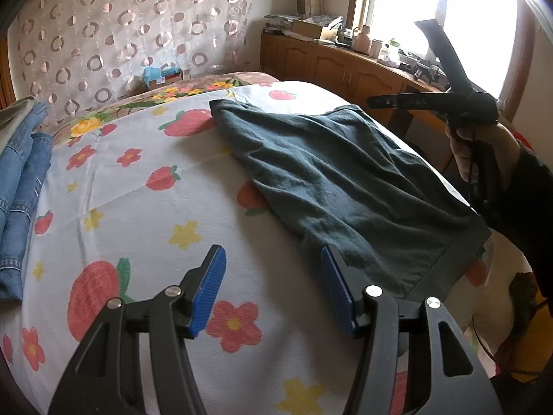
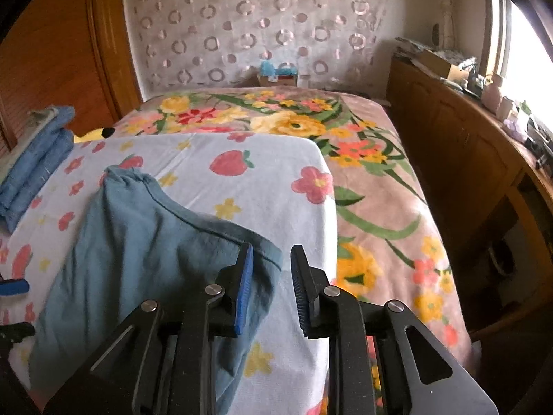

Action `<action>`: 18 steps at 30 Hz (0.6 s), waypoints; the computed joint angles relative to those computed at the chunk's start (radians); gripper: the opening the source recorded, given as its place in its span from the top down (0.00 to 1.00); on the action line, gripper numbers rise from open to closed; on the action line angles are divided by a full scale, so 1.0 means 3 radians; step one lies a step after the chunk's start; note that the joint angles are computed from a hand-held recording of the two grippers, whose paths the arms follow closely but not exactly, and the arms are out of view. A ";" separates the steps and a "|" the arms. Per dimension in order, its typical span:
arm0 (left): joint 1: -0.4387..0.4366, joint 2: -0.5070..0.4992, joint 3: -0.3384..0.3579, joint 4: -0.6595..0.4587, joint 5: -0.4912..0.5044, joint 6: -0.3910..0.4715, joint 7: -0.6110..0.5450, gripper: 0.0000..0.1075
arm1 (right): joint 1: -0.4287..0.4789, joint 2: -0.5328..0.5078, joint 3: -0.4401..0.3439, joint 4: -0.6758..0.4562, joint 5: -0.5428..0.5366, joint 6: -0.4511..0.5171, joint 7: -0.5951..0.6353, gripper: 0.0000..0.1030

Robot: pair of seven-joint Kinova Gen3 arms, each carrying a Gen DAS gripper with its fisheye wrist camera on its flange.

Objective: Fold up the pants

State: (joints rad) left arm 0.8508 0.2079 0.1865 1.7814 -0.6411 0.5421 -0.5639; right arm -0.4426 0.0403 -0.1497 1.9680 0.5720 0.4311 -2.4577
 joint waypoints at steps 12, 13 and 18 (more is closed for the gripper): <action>0.0170 -0.0056 -0.0002 0.0054 -0.0311 0.0046 0.0364 0.47 | 0.0191 -0.0591 -0.0432 0.0352 -0.0141 0.0060 -0.0091 0.66; 0.0183 -0.0066 0.0009 0.0065 -0.0351 0.0058 0.0409 0.47 | 0.0205 -0.0655 -0.0500 0.0386 -0.0146 0.0082 -0.0127 0.66; 0.0241 -0.0115 0.0082 0.0109 -0.0538 0.0141 0.0636 0.47 | 0.0328 -0.0881 -0.0806 0.0513 -0.0163 0.0130 -0.0290 0.62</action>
State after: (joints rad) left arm 0.9232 0.1733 0.2110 1.8139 -0.8025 0.5845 -0.3732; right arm -0.3442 -0.2241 -0.3914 2.1218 0.5232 0.4700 -2.5446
